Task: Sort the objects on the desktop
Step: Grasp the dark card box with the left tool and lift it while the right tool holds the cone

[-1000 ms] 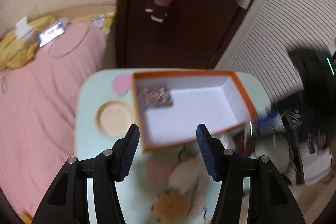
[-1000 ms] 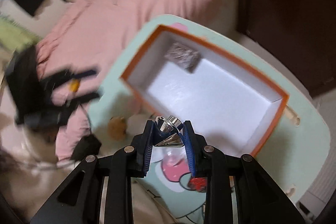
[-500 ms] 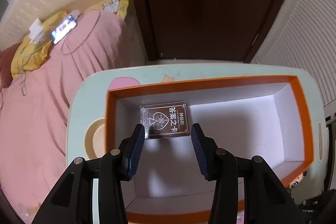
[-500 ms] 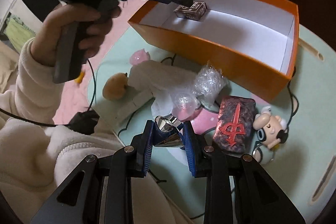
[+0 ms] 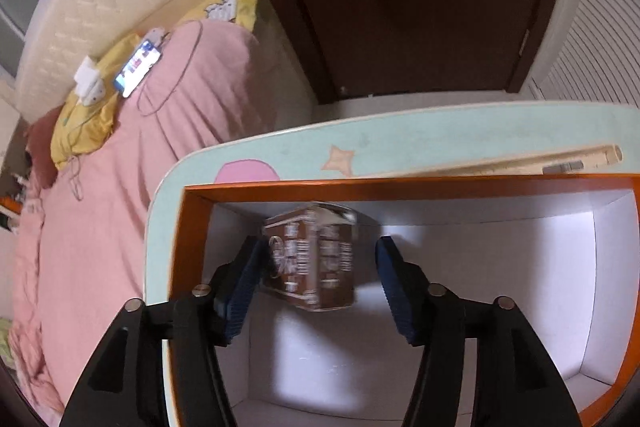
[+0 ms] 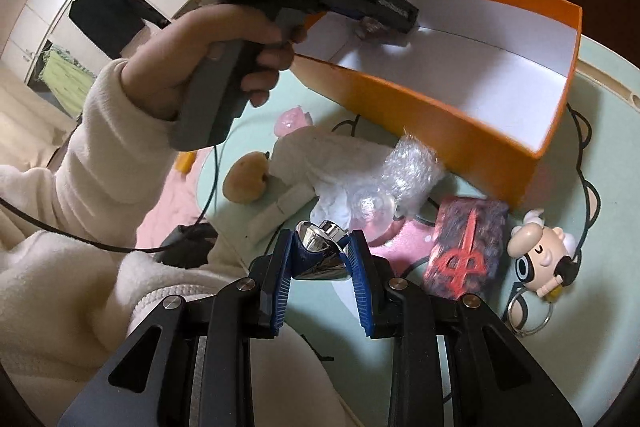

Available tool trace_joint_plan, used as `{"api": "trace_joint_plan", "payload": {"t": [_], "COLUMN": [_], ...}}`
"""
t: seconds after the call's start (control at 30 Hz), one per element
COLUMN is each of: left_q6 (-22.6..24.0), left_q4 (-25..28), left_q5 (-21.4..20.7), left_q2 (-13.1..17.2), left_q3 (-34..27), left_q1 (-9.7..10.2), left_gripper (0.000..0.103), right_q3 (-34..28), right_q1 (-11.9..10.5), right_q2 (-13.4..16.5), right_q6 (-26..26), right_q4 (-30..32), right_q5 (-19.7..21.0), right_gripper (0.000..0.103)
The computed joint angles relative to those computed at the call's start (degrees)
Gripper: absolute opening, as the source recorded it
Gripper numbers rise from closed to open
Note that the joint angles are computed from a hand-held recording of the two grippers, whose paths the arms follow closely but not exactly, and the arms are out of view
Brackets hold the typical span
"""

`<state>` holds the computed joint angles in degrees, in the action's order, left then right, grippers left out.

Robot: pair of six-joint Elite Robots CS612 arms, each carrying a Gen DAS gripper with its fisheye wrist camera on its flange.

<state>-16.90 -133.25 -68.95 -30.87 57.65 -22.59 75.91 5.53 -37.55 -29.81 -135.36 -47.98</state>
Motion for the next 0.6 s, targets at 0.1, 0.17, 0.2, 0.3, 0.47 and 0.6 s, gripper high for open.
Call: {"api": "trace_joint_plan", "payload": {"t": [0.1,0.17,0.2,0.3,0.47,0.6], "left_q6": [0.91,-1.64,-2.86,-5.21,-4.65,-2.04], "left_q4": [0.71,0.06,-0.41,-4.41,-14.16,-20.48], "left_q5": [-1.88,-7.93,-10.96,-17.49,-22.43,-25.63], "left_q2": [-0.19,-0.43,-0.54,-1.59,-5.46,-9.57], "left_q3": [-0.08,0.12,0.27,2.44,8.72,14.69], "left_q1": [0.4,1.77,2.45,3.82,4.09,3.69], "left_gripper": [0.03,0.017,0.017,0.017,0.017,0.017], "right_q3": [0.31,0.5,0.57,0.88,1.34,1.96], "right_q1": [-0.05,-0.13,-0.15,-0.16,-0.1,0.1], "right_q2": [-0.09,-0.17,-0.19,-0.32,-0.62,-0.94], "right_q6": [0.05,0.23,0.33,0.61,1.09,1.91], "right_q4": [-0.27,-0.3,-0.34,-0.68,-1.41,-3.17], "right_q5": [0.5,0.78,0.84,0.79,0.13,-1.37], "right_gripper": [0.029,0.029,0.029,0.029,0.029,0.029]}}
